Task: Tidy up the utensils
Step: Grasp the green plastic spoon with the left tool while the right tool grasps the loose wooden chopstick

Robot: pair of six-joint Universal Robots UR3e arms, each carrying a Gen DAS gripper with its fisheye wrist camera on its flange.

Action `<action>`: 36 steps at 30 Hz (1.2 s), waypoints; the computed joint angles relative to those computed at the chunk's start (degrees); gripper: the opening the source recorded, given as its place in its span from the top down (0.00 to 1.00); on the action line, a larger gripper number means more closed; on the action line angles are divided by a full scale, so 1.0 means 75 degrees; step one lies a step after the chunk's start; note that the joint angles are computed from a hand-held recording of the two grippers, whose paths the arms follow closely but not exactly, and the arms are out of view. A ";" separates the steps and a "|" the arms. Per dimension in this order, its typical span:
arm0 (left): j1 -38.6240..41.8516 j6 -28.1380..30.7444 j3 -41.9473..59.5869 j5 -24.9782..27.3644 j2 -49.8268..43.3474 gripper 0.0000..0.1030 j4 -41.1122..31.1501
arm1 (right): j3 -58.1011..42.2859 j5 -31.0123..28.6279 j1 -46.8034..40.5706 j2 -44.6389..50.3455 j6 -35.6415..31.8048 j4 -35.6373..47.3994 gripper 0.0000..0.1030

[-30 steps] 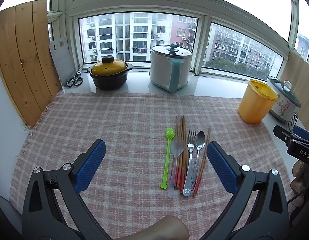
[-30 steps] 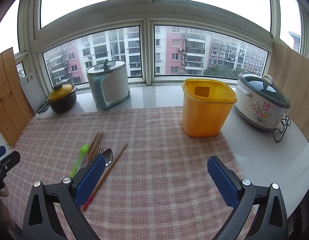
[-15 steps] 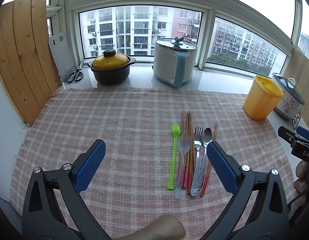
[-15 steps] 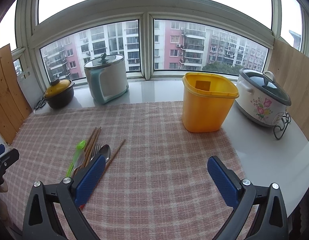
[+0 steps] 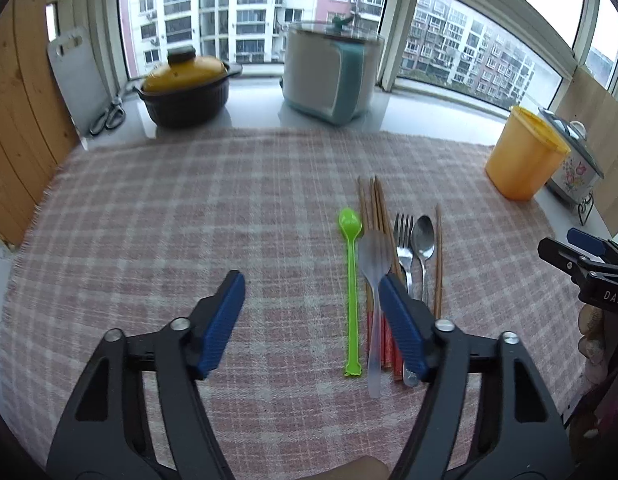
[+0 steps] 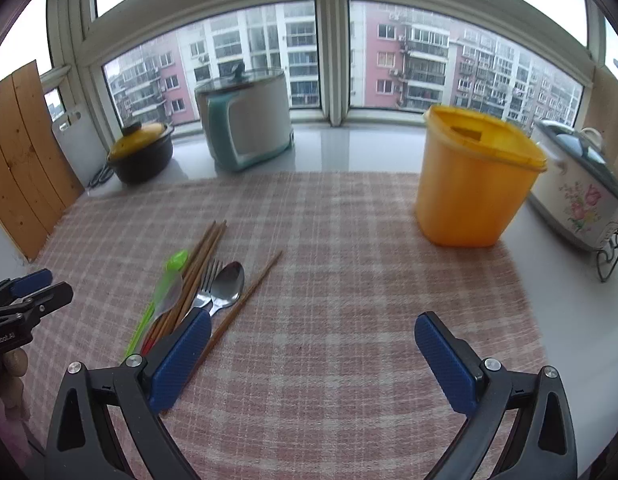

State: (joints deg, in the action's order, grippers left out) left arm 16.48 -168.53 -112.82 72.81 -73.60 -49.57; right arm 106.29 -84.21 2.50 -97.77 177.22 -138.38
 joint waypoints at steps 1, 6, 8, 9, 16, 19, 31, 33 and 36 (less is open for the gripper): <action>-0.0019 0.0023 0.0070 -0.0056 -0.0148 0.42 -0.0051 | -0.0161 0.0018 0.0033 0.0192 -0.0045 0.0159 0.03; -0.0045 0.0230 0.0331 -0.0301 -0.0934 0.58 -0.0186 | -0.0838 0.0112 0.0225 0.1065 -0.0082 0.0542 0.13; -0.0037 0.0351 0.0461 -0.0435 -0.1155 0.59 -0.0339 | -0.1182 0.0216 0.0265 0.1470 0.0010 0.0809 0.21; -0.0056 0.0406 0.0527 -0.0477 -0.1278 0.61 -0.0373 | -0.1305 0.0302 0.0259 0.1609 0.0021 0.0936 0.23; -0.0337 0.0576 0.1021 -0.0386 -0.2136 0.73 -0.0390 | -0.2153 0.0777 0.0280 0.2559 0.0163 0.1712 0.42; -0.0379 0.0652 0.1211 -0.0418 -0.2396 0.76 -0.0463 | -0.2366 0.0838 0.0311 0.2792 0.0282 0.1900 0.51; -0.0654 0.1001 0.1759 -0.0388 -0.3163 0.81 -0.0619 | -0.3279 0.0761 0.0518 0.3573 0.0769 0.2368 0.66; -0.0669 0.1037 0.1790 -0.0401 -0.3247 0.81 -0.0565 | -0.3465 0.0703 0.0565 0.3731 0.0840 0.2434 0.67; -0.0701 0.0962 0.1848 -0.0435 -0.3372 0.82 -0.0436 | -0.3823 0.0499 0.0686 0.4000 0.0903 0.2591 0.71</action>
State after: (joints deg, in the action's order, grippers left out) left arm 11.23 -161.32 -98.96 69.54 -98.90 -52.84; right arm 77.61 -80.47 7.64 -67.77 184.00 -118.94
